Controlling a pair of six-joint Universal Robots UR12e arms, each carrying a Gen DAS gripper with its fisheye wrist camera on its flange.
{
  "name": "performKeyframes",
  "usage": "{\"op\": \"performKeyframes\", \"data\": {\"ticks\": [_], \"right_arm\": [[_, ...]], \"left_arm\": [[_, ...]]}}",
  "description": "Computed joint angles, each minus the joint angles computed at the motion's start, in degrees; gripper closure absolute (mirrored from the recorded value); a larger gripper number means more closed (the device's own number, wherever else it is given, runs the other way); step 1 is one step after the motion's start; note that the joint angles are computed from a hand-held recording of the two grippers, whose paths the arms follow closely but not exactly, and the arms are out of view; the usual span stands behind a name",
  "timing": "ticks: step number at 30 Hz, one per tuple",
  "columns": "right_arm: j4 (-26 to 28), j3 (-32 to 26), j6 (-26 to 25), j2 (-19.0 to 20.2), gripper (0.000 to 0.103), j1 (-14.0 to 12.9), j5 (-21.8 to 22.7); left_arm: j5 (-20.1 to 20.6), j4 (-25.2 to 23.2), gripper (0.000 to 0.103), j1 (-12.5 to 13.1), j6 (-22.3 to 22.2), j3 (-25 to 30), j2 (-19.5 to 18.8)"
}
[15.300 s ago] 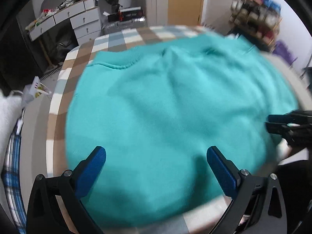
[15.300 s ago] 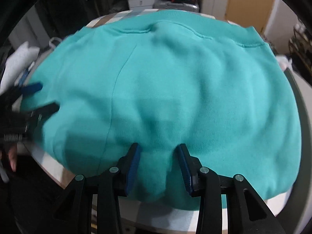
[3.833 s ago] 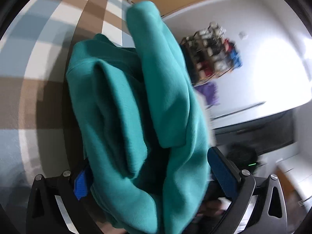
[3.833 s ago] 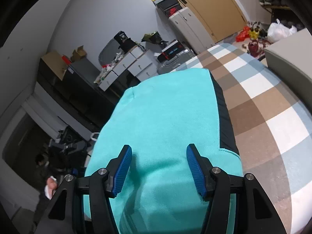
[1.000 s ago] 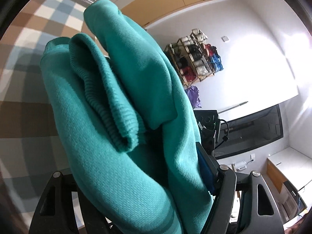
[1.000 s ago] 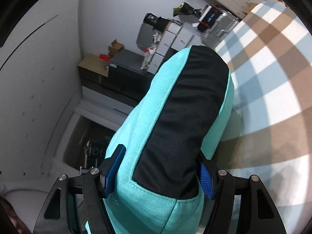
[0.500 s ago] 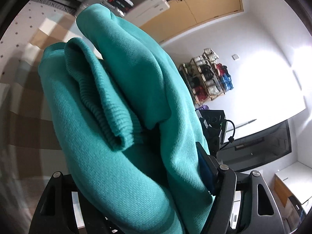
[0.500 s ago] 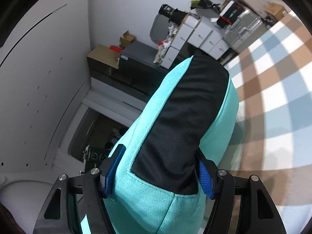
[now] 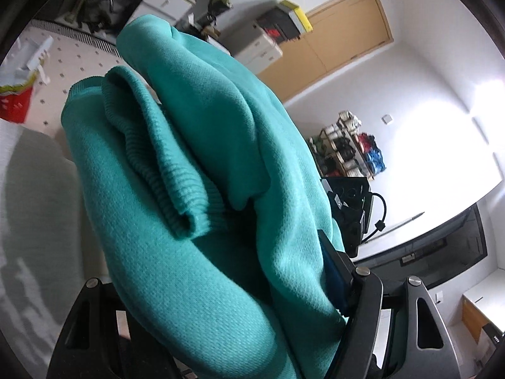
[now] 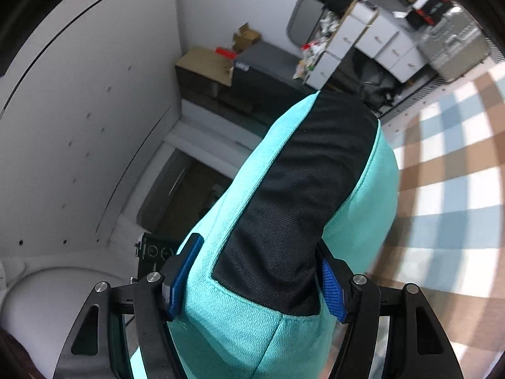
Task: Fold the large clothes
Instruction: 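Carry the lifted hoodie bundle with both grippers toward the grey cabinet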
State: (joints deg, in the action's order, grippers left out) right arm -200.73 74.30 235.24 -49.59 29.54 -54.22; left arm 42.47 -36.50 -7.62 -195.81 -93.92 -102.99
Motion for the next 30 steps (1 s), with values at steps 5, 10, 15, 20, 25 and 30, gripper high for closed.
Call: {"op": "performKeyframes", "data": {"ticks": [5, 10, 15, 20, 25, 30], "right_arm": [[2.3, -8.0, 1.0, 3.1, 0.035, 2.5, 0.1], [6.6, -19.0, 0.9, 8.2, 0.035, 5.8, 0.2], [10.2, -30.5, 0.6, 14.8, 0.034, 9.0, 0.2], [13.1, -33.4, -0.2, 18.3, 0.033, 10.7, -1.3], [16.1, -31.9, -3.0, 17.6, 0.033, 10.7, -1.3], [21.6, -35.3, -9.9, 16.9, 0.034, 11.1, -1.5]], "left_arm": [[3.3, 0.1, 0.033, 1.2, 0.8, -1.0, 3.7], [5.7, -0.6, 0.033, 3.8, 1.7, -3.0, 7.2], [6.8, -1.4, 0.033, 6.8, 1.4, -5.2, 8.0], [4.2, 2.2, 0.033, 8.5, -3.6, -8.3, 5.2], [1.3, 8.3, 0.033, 7.9, -7.8, -8.5, 1.6], [2.9, 8.7, 0.033, 6.3, -8.5, -5.8, 1.7]]}}
